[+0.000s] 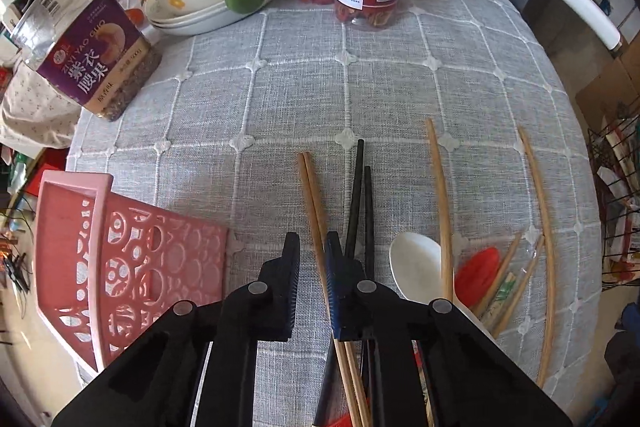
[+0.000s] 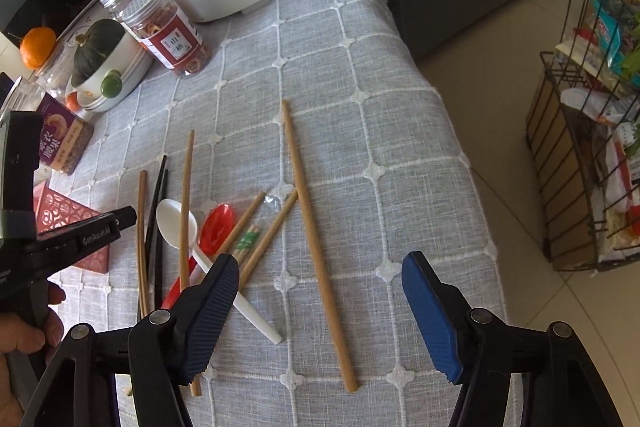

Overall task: Organize utensils
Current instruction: 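Lower the left gripper onto a wooden chopstick and close on it, then lift the wooden chopstick with the left gripper while the right gripper grasps another wooden chopstick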

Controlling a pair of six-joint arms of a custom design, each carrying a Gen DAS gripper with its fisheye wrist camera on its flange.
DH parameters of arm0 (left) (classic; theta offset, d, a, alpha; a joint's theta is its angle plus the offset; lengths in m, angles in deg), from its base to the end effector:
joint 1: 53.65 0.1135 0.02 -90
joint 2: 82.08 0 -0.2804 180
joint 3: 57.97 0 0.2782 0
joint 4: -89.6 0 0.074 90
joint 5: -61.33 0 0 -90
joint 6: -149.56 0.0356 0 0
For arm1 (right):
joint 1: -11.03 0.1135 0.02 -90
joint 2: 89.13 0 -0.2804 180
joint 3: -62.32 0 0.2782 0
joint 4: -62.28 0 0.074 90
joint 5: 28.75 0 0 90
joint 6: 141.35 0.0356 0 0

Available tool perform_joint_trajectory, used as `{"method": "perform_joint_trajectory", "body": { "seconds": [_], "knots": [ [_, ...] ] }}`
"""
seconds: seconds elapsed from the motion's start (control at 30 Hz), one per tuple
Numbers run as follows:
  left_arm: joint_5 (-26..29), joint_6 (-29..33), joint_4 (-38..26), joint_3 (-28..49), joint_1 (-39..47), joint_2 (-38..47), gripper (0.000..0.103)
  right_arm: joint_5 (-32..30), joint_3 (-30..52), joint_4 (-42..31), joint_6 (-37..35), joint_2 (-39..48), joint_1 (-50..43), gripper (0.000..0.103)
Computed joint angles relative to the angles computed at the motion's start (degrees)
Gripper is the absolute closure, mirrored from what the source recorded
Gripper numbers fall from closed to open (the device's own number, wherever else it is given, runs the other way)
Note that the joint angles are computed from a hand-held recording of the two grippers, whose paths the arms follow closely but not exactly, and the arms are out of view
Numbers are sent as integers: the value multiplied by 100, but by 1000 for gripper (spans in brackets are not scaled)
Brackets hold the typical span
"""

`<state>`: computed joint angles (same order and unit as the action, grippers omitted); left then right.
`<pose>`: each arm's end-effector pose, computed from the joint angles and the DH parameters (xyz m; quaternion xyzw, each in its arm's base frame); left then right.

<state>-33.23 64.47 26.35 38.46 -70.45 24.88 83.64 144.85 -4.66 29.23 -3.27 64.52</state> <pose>0.3894 -0.1146 0.2257 0.1808 0.9726 0.0246 0.1443 0.1975 0.2440 0.2764 0.2587 0.9318 0.0801 0.2417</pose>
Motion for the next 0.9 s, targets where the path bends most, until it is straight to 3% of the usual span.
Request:
{"method": "perform_joint_trajectory", "body": {
  "seconds": [0.3,0.43,0.53,0.77,0.9],
  "knots": [
    [-99,-50,-268,437,-31,516,91,-52,75,-2,-184,140,-127,31],
    [143,65,-464,564,128,542,94,-62,82,-10,-161,172,-173,30],
    [354,383,-194,315,177,230,94,-13,111,-36,-121,206,-188,31],
    [1411,1273,-153,-225,709,-1097,95,-32,236,28,-181,400,-240,42],
    [2412,1683,-153,-658,1291,-2014,96,-64,361,82,-314,600,-245,46]
  ]
}}
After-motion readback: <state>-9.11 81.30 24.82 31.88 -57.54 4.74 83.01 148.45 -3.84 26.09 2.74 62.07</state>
